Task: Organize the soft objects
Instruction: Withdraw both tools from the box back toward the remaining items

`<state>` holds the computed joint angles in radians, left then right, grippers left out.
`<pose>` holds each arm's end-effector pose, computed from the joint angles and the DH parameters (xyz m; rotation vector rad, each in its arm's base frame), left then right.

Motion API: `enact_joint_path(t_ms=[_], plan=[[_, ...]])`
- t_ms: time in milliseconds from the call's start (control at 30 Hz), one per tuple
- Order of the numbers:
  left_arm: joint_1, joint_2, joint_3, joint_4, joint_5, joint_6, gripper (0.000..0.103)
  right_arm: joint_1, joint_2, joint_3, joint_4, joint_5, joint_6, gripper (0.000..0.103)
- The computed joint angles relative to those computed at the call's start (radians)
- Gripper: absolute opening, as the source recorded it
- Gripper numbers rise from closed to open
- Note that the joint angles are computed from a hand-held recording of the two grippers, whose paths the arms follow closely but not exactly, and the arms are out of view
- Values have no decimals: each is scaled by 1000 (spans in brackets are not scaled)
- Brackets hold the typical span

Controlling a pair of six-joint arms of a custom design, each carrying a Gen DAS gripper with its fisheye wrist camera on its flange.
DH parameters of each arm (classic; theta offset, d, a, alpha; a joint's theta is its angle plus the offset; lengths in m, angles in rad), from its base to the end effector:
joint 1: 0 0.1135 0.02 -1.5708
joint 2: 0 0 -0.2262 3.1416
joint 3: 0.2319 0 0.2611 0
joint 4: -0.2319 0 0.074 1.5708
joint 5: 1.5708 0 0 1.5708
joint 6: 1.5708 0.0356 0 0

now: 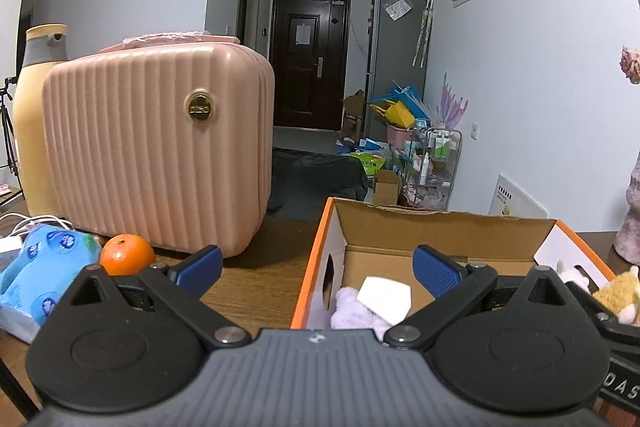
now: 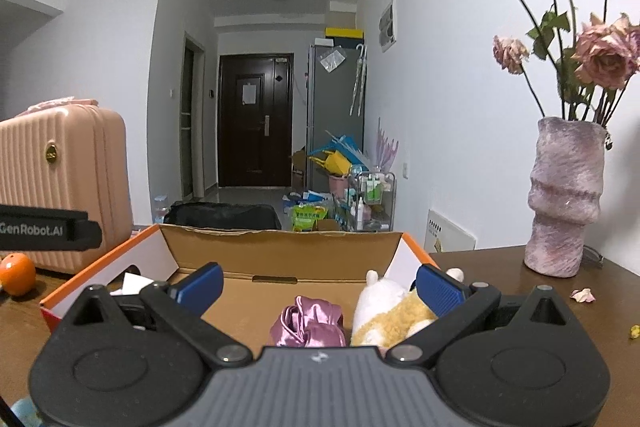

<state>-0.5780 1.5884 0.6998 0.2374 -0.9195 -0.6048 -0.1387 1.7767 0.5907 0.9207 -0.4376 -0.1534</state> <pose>0.2724 -0.1439 0.1223 -0.4911 1.8931 0.2563 0.3188 -0.0293 0.0941 -0.3173 1.7869 0.1945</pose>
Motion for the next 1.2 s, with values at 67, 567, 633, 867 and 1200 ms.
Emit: enact_joint_path(t_ms=[67,567,633,867,1200], plan=[[-18,-21,-23,-9,-18,-12,103,-18,-14,-28,25,-20,0,103],[-176,-193,-146,-222,-134,-203,103,-152,-164,-243,116,-171,-42,103],[-197,-205,-151,-260,-145,-235,103,-170,-193,-274,114,-191,-50,103],[-292,-247,-157,-450,-195,-402,103,-258,-285,-351,77,-283,-88,103],[-452,-230,-113,-810,-245,-762,103,-396,-436,-440,-35,-425,-161,103]])
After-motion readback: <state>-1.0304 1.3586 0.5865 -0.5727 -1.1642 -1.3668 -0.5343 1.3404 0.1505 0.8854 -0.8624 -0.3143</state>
